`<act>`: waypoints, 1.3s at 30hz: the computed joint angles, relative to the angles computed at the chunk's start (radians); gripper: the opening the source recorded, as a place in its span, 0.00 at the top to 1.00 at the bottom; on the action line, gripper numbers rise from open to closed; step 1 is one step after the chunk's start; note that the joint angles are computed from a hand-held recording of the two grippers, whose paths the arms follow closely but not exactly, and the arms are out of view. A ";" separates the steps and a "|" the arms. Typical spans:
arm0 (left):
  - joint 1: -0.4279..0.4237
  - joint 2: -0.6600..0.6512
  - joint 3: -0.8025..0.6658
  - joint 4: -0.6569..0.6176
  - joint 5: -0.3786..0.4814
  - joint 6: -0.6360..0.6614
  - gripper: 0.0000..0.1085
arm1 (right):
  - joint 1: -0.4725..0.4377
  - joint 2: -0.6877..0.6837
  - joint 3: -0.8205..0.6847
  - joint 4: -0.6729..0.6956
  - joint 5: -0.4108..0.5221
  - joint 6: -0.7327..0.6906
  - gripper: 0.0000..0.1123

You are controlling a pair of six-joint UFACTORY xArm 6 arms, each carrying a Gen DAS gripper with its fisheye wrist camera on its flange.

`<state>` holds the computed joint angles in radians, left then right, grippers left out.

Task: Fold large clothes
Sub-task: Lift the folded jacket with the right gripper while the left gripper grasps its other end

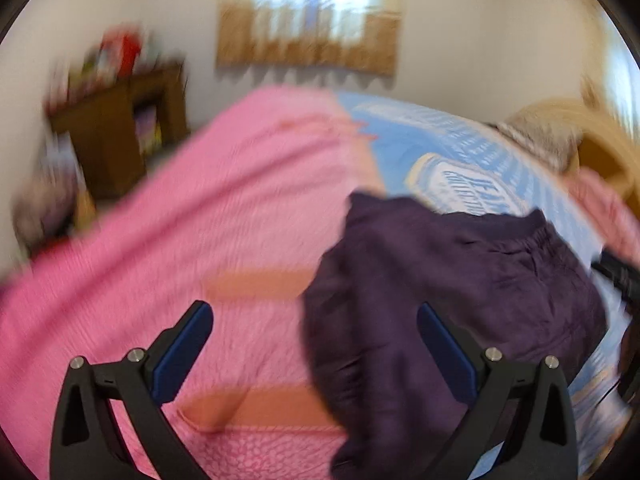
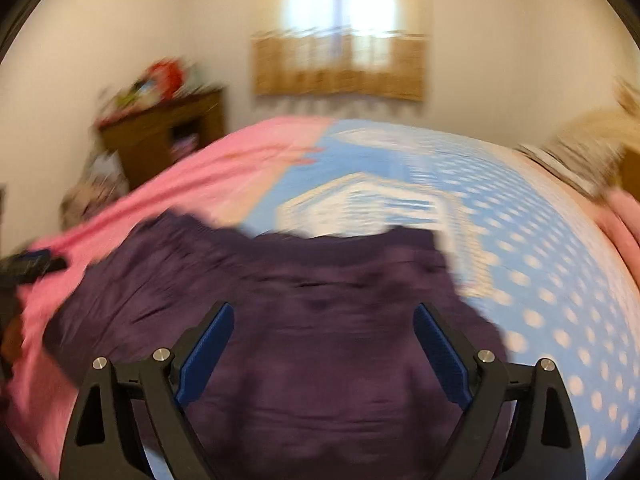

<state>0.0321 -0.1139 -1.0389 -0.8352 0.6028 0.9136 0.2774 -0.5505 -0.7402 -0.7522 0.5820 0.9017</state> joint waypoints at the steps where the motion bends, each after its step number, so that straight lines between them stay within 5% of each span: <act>1: 0.037 0.047 -0.042 -0.033 0.086 -0.008 0.05 | 0.026 0.033 -0.016 0.015 0.002 -0.018 0.19; 4: 0.105 0.158 -0.138 -0.129 0.275 -0.037 0.05 | 0.102 0.084 -0.042 -0.051 -0.010 0.038 0.19; 12: 0.098 0.414 -0.458 -0.131 0.546 -0.130 0.05 | 0.291 0.186 -0.087 -0.143 -0.071 -0.037 0.19; 16: 0.071 0.538 -0.623 -0.079 0.675 -0.198 0.05 | 0.368 0.276 -0.142 -0.215 -0.016 -0.078 0.19; 21: 0.063 0.561 -0.654 -0.101 0.732 -0.148 0.06 | 0.442 0.393 -0.218 -0.390 0.118 -0.065 0.19; 23: 0.073 0.557 -0.648 -0.128 0.765 -0.124 0.23 | 0.453 0.429 -0.248 -0.399 0.151 -0.085 0.19; 25: 0.078 0.559 -0.648 -0.138 0.774 -0.108 0.37 | 0.447 0.447 -0.268 -0.354 0.153 -0.109 0.41; 26: 0.081 0.547 -0.633 -0.144 0.774 -0.078 0.59 | 0.443 0.444 -0.271 -0.341 0.150 -0.113 0.48; 29: 0.084 0.507 -0.591 -0.144 0.754 -0.060 0.79 | 0.449 0.419 -0.269 -0.291 0.150 -0.139 0.66; 33: 0.110 0.400 -0.500 -0.184 0.746 -0.030 0.86 | 0.474 0.385 -0.264 -0.224 0.145 -0.167 0.77; 39: 0.221 0.245 -0.408 -0.179 0.781 -0.027 0.88 | 0.545 0.337 -0.257 -0.200 0.027 -0.122 0.78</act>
